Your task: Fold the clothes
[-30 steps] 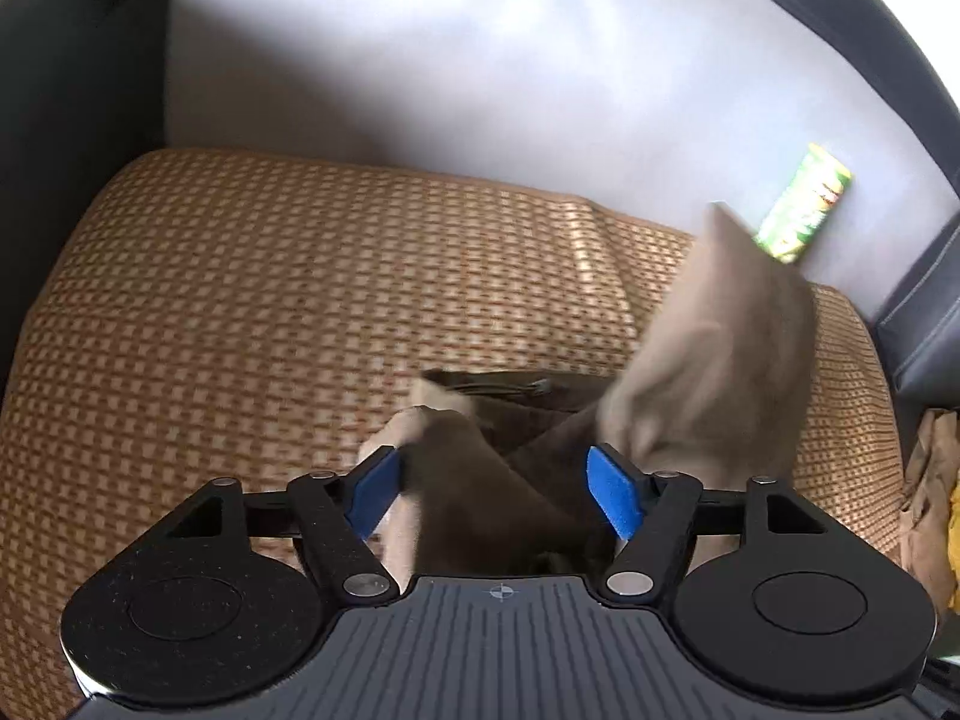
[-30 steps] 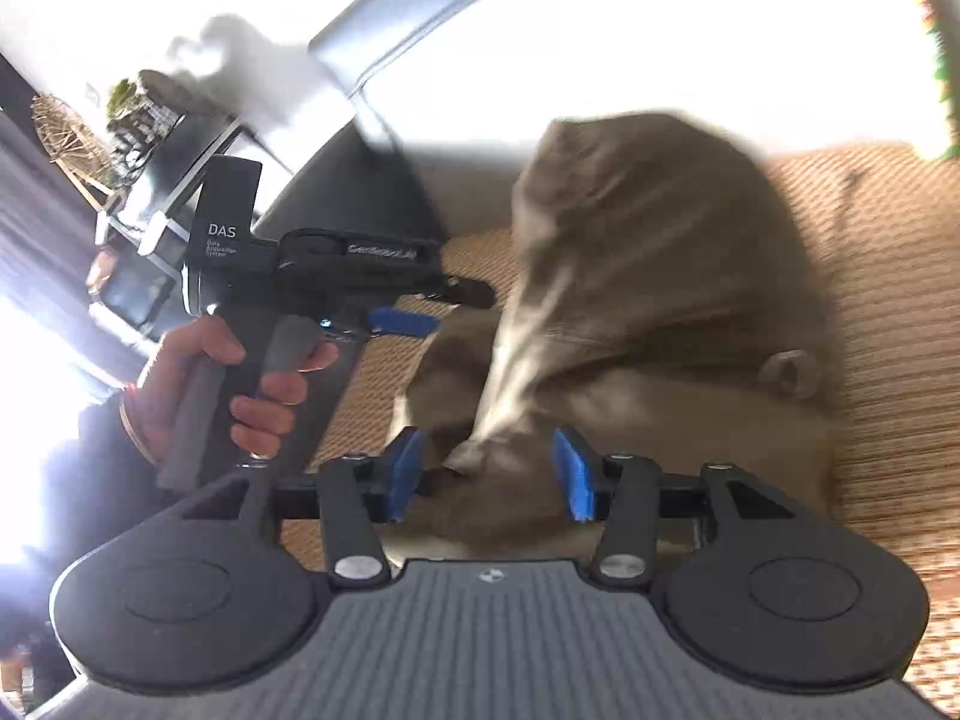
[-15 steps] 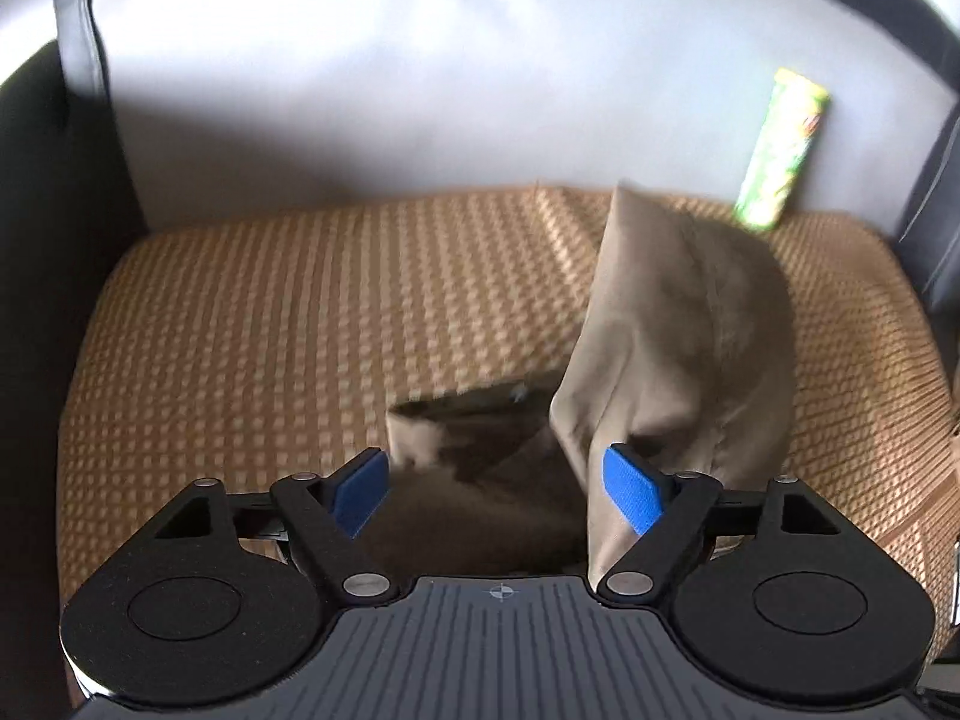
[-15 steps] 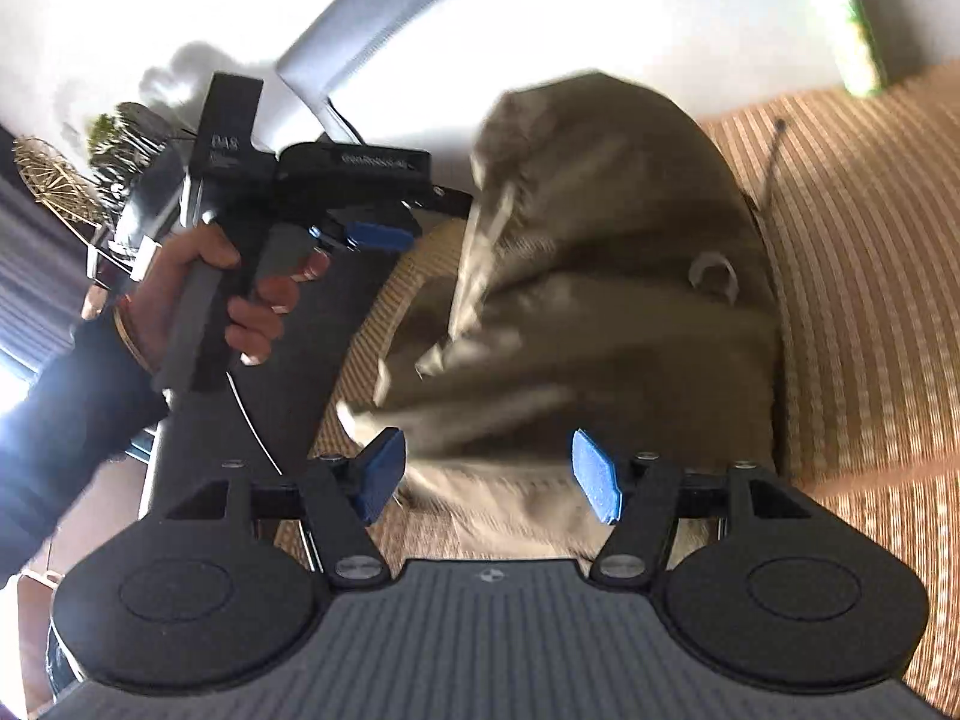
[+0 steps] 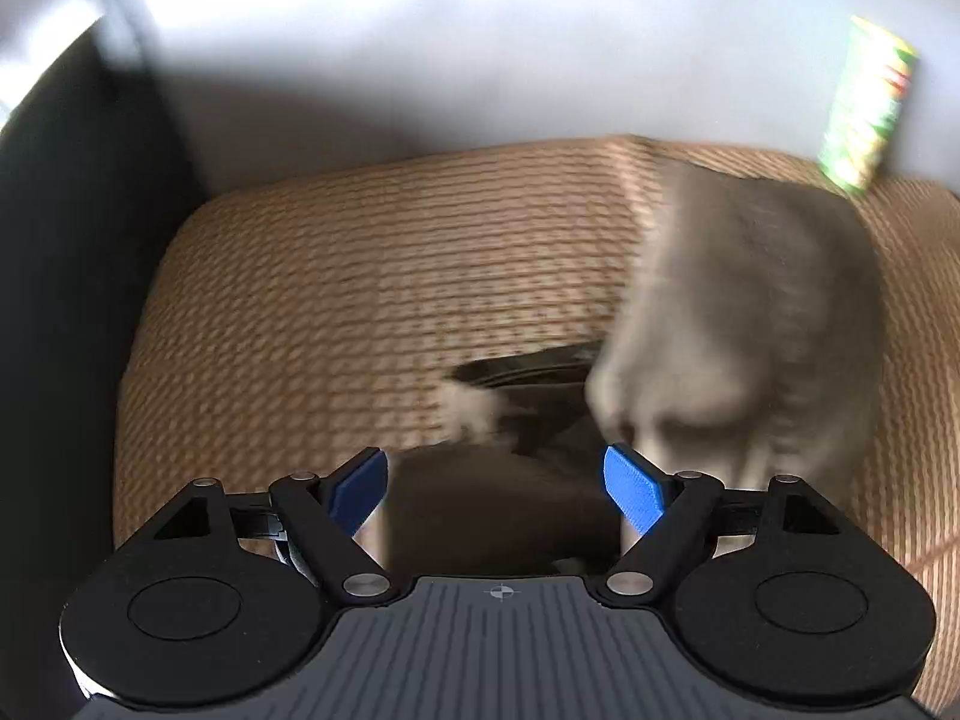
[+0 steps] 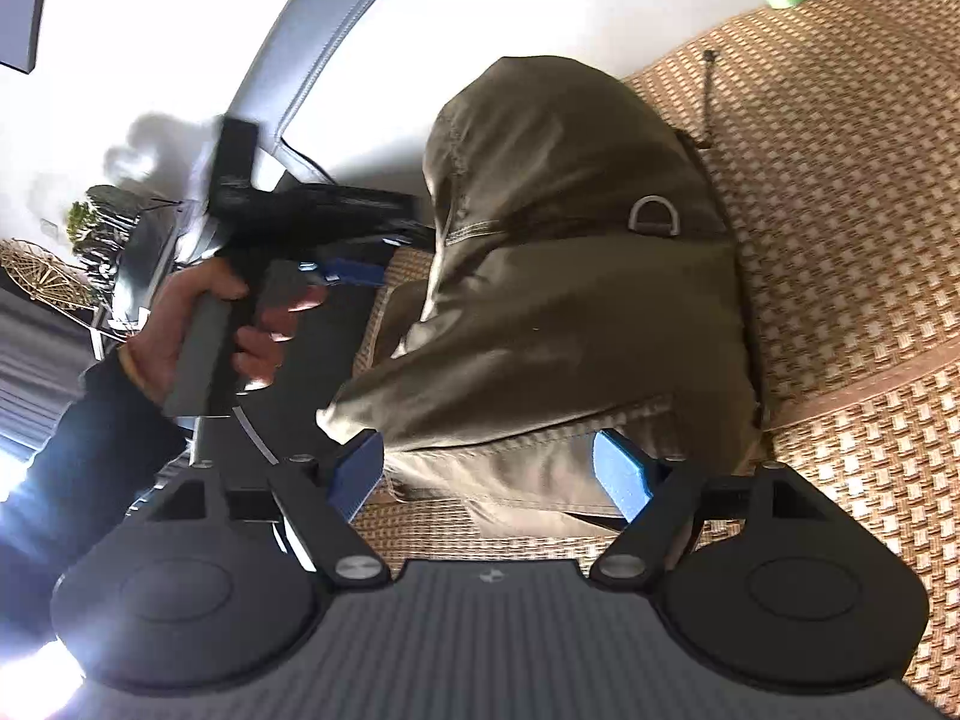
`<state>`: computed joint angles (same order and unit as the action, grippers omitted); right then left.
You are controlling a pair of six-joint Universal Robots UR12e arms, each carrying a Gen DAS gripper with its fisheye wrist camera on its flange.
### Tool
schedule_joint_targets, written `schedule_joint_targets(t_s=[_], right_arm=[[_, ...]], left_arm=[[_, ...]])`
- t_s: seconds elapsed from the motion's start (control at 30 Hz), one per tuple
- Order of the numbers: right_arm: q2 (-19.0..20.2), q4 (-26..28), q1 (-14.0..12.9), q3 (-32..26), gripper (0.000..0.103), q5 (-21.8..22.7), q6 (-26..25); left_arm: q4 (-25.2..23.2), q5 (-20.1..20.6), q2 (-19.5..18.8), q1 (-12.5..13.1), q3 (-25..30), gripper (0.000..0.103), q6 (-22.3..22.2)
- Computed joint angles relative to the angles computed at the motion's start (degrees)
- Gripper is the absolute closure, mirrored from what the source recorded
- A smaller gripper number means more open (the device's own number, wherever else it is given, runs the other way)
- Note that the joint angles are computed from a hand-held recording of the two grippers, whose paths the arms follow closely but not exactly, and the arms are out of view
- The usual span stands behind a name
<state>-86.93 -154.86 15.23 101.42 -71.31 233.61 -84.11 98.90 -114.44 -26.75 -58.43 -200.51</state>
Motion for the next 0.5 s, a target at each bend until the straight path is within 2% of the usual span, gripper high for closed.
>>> schedule_joint_targets(t_s=[0.13, 0.2, 0.27, 0.3, 0.4, 0.5], right_arm=[[-0.12, 0.43, 0.00, 0.20, 0.022, -0.39, -0.16], [0.02, 0.18, 0.10, 0.37, 0.022, -0.70, 0.09], [0.17, -0.06, 0.18, 0.47, 0.022, -0.87, 0.04], [0.22, -0.16, 0.21, 0.50, 0.022, -0.91, -0.10], [0.01, 0.14, 0.16, 0.82, 0.022, -0.99, -0.25], [-0.18, 0.38, 0.09, 1.20, 0.022, -0.97, -0.21]], left_arm=[[-2.34, -6.15, 0.04, 0.56, 0.57, 0.014, -0.05], [-3.88, -3.34, -1.17, -0.53, 2.10, 0.011, 2.07], [-5.76, -2.80, -2.13, -0.84, 3.41, 0.012, 2.56], [-5.31, -4.94, -1.96, -0.46, 3.06, 0.013, 2.16], [0.25, -13.90, 0.33, 1.55, -0.80, 0.012, 0.43], [-3.02, -13.97, -0.80, 1.78, 1.07, 0.011, -0.69]])
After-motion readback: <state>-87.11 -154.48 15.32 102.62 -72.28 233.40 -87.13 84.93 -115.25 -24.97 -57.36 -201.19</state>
